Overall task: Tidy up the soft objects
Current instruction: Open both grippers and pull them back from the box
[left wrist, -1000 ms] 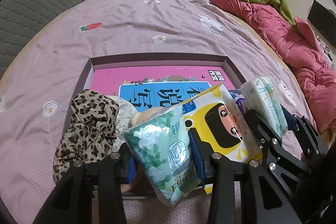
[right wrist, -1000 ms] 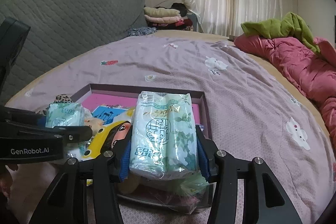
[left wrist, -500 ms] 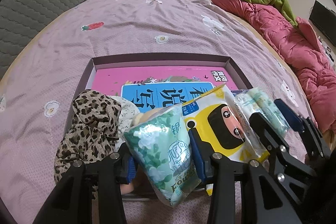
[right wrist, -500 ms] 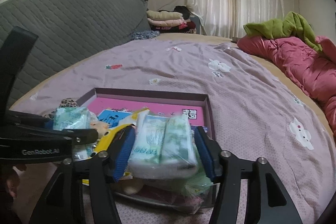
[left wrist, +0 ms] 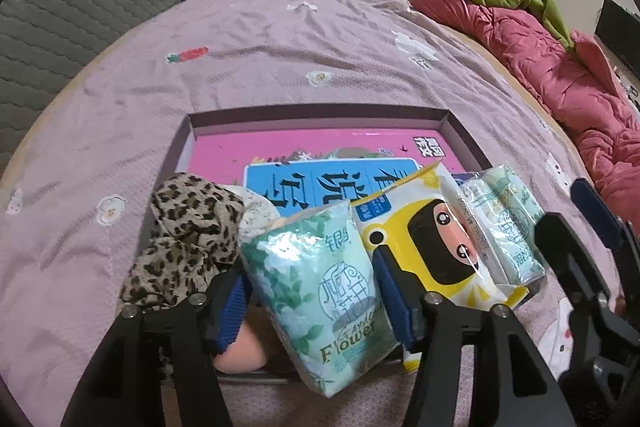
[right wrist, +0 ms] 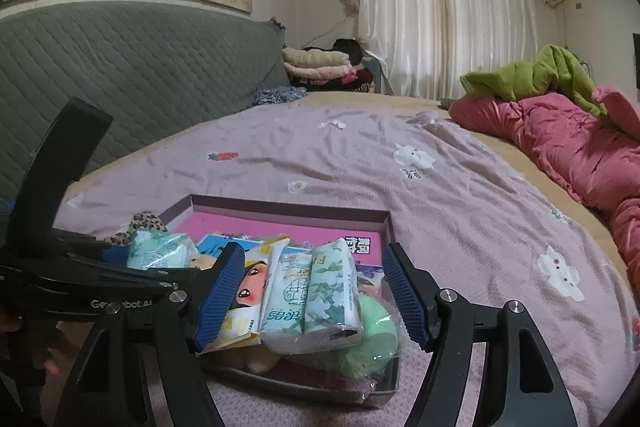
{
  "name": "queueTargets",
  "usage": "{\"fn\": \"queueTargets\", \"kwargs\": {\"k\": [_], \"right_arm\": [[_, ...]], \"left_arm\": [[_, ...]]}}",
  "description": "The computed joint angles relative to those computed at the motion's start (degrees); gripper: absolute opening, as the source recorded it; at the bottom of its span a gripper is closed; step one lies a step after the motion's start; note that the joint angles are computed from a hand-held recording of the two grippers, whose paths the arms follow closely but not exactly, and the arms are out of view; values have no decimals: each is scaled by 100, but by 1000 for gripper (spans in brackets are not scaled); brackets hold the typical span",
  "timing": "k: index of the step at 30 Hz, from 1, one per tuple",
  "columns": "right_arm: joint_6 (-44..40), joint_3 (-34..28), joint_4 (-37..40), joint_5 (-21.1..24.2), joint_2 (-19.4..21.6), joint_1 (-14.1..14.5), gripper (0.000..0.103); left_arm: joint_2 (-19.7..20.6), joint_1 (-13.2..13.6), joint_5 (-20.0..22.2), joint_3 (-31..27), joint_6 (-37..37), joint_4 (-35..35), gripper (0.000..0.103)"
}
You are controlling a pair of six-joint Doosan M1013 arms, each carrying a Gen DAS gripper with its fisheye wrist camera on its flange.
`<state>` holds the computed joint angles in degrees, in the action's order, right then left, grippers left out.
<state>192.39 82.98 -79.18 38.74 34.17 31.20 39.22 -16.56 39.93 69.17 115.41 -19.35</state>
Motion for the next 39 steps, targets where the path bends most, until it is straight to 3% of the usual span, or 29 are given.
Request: {"fn": "queueTargets", "kwargs": {"k": [9,28,39], "right_arm": [[261,175,7,163,-188,167,74],[-585,44,1115,762,-256,715,76],[-765,-26,1838,1115,-264,901,76]], "left_arm": [[-338,49,-566,424,42,-156,65],[-1066,262,-1007,1515,295,-302,65],[-1446,407,-1328,2057,1000,-884,65]]}}
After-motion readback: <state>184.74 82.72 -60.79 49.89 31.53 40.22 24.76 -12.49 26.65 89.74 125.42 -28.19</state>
